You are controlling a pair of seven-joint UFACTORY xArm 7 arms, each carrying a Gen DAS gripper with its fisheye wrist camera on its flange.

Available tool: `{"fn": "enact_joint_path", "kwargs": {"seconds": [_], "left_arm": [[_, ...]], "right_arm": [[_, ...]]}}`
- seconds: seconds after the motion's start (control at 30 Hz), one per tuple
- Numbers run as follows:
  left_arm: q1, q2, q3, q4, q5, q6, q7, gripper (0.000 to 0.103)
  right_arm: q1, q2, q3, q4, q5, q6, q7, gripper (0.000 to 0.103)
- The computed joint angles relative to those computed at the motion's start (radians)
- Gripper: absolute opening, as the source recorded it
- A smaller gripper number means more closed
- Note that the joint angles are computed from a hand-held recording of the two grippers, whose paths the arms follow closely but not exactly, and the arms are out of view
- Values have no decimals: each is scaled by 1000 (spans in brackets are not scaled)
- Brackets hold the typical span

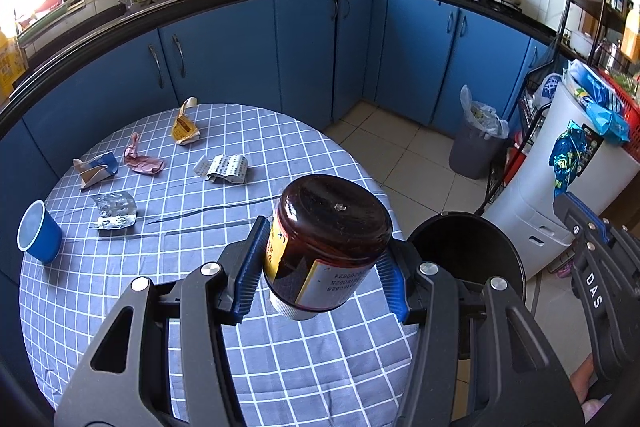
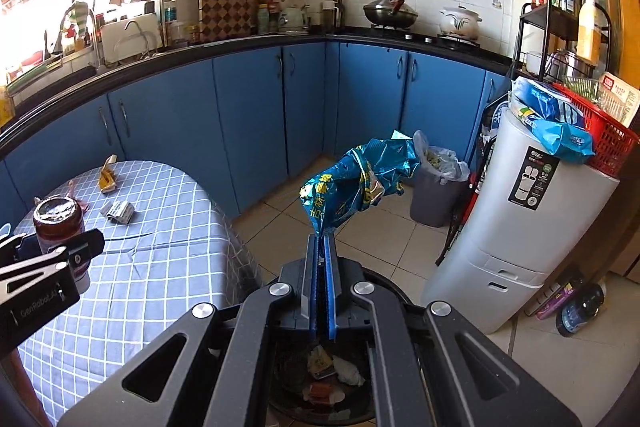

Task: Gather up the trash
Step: 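Carry the pill bottle and foil wrapper over the black bin, then open the right tool over the bin to drop the blue foil wrapper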

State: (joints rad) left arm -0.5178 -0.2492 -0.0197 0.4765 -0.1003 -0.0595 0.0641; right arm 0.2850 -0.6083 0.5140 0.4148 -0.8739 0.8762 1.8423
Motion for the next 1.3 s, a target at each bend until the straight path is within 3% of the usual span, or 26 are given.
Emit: {"fn": "enact_joint_path", "kwargs": {"seconds": [0.2, 0.67, 0.83, 0.9, 1.3], "left_arm": [[43, 13, -55, 7, 24, 1, -28, 52], [18, 12, -47, 7, 39, -2, -31, 52], [16, 13, -46, 6, 40, -5, -31, 52], [18, 15, -48, 8, 42, -6, -32, 52], [18, 29, -100, 35, 73, -23, -58, 52]], "right_arm": [[-5, -16, -9, -20, -3, -11, 5, 6], [-9, -90, 0, -64, 55, -7, -3, 6], [-15, -174, -62, -149, 92, -148, 13, 6], [-34, -196, -52, -168, 120, -171, 7, 6], [-32, -255, 51, -176, 233, -3, -4, 6]]}}
